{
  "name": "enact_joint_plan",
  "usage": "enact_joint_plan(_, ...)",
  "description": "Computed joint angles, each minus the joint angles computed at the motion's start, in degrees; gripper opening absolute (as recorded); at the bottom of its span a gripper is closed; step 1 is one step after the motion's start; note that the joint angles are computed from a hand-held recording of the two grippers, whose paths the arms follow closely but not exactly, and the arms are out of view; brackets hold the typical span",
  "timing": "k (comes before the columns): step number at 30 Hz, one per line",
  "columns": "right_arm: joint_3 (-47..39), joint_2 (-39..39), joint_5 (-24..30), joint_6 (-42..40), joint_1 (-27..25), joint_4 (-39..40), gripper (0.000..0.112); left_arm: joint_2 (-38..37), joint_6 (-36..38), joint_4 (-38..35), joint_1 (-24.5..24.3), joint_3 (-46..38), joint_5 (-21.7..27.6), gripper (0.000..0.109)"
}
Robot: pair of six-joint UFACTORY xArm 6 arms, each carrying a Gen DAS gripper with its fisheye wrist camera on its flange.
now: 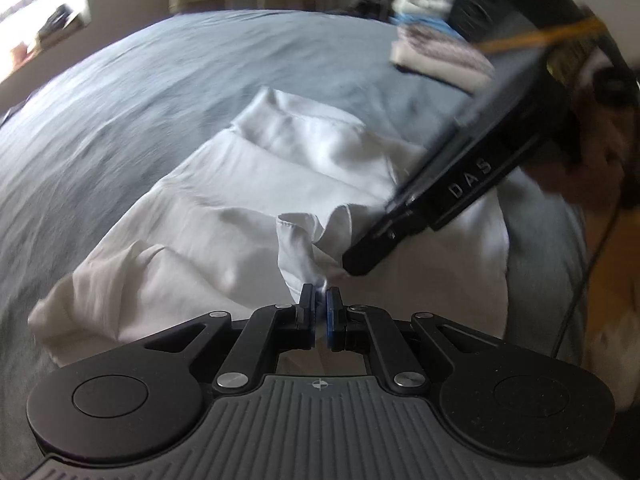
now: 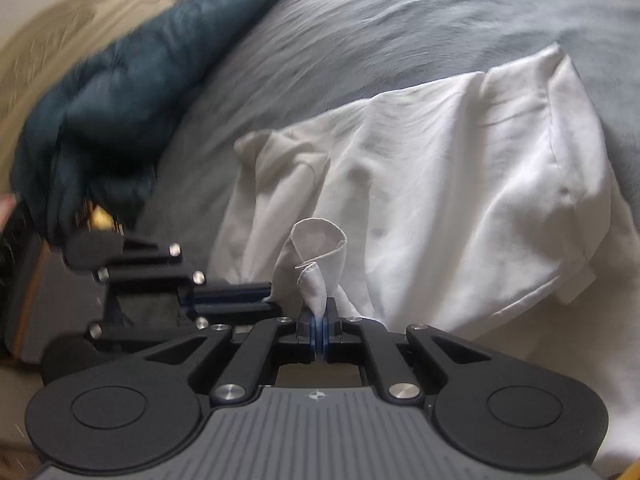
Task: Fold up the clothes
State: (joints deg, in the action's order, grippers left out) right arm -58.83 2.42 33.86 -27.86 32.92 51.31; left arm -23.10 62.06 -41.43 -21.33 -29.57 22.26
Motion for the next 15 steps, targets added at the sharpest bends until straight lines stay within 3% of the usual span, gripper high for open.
enact_joint_plan(5,4.1,-3.4,-2.0,-6.0,2.0,-10.2,0.004,-2.4,11.1,0.5,-3.0,4.9,-4.5,0.003)
enact_joint_plan(11,11.8,-8.7,-8.2,-13.3,5.8,-25.6,0.007,-5.8,23.4,0.4,-4.5,10.6,-8.2,0.006)
enact_joint_plan(14,16.1,-11.3,-10.0,-16.6,7.4,-33.6,0.012,-6.4,18.7,6.4,-1.2,10.0,-2.9,0.016)
enact_joint_plan(15,17.3,-12.1,-10.3,-16.8,7.6,-36.0,0.018,-7.2,15.0,9.2,0.1,9.6,-0.3,0.017)
